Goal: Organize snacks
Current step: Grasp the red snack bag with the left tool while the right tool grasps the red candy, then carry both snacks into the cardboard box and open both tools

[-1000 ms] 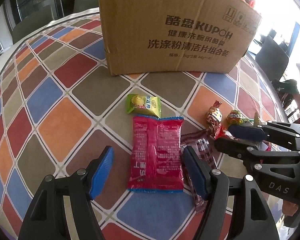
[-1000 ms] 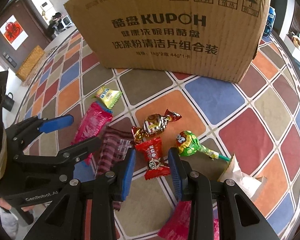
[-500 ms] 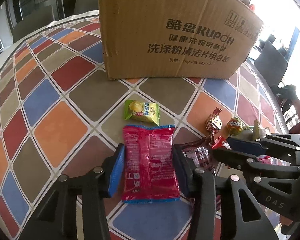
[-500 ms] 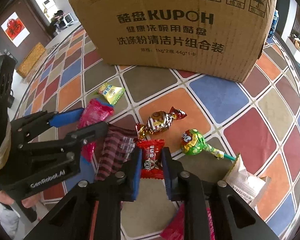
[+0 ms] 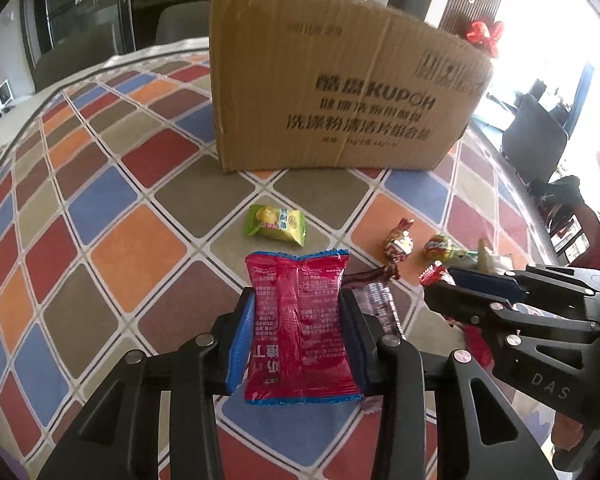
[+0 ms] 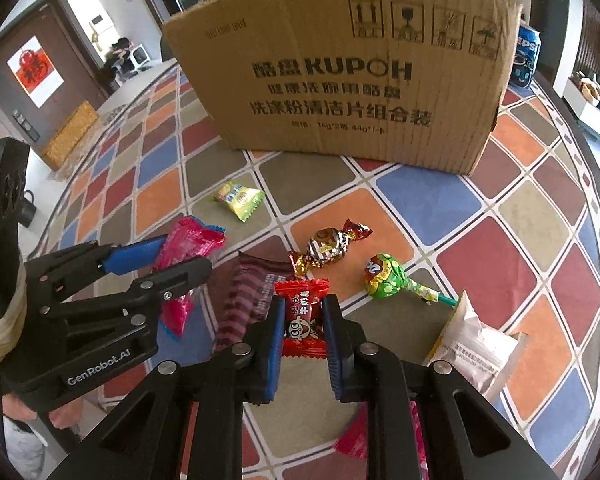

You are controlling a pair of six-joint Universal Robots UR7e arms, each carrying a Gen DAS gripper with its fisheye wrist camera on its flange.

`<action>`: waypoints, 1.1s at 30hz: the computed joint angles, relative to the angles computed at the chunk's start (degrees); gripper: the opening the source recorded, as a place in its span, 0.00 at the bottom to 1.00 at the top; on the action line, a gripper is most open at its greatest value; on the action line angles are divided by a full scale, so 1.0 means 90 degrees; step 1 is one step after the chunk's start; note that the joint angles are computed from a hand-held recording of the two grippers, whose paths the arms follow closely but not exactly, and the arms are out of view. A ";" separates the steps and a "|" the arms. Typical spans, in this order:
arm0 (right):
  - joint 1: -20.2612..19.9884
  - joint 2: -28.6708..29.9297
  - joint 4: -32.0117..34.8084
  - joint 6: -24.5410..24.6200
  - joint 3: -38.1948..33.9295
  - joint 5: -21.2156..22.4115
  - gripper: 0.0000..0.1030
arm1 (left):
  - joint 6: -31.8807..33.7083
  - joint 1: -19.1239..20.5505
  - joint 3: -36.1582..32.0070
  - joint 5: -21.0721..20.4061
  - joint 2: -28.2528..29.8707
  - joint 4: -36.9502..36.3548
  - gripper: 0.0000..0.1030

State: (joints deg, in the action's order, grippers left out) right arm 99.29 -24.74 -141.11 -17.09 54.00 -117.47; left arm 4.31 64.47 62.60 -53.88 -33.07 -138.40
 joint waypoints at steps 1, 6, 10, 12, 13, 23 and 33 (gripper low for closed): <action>0.0007 -0.0046 -0.0066 0.0005 0.0062 0.0040 0.20 | 0.0017 -0.0013 0.0015 0.0004 -0.0019 -0.0042 0.39; 0.0042 -0.0257 -0.0374 -0.0022 0.0330 0.0139 0.20 | 0.0145 -0.0104 0.0114 -0.0007 -0.0133 -0.0289 0.39; 0.0096 -0.0343 -0.0624 -0.0108 0.0410 0.0195 0.20 | 0.0347 -0.0199 0.0138 0.0020 -0.0187 -0.0551 0.39; 0.0127 -0.0380 -0.0767 -0.0143 0.0438 0.0232 0.20 | 0.0455 -0.0245 0.0139 0.0025 -0.0207 -0.0693 0.39; 0.0137 -0.0404 -0.0845 -0.0161 0.0460 0.0258 0.20 | 0.0501 -0.0265 0.0136 0.0025 -0.0215 -0.0746 0.39; 0.0285 -0.0467 -0.1326 -0.0399 0.0269 0.0488 0.20 | 0.0946 -0.0453 -0.0194 0.0009 -0.0151 -0.1263 0.39; 0.0387 -0.0344 -0.1514 -0.0499 -0.0210 0.0716 0.20 | 0.1366 -0.0568 -0.0894 -0.0019 0.0131 -0.1498 0.39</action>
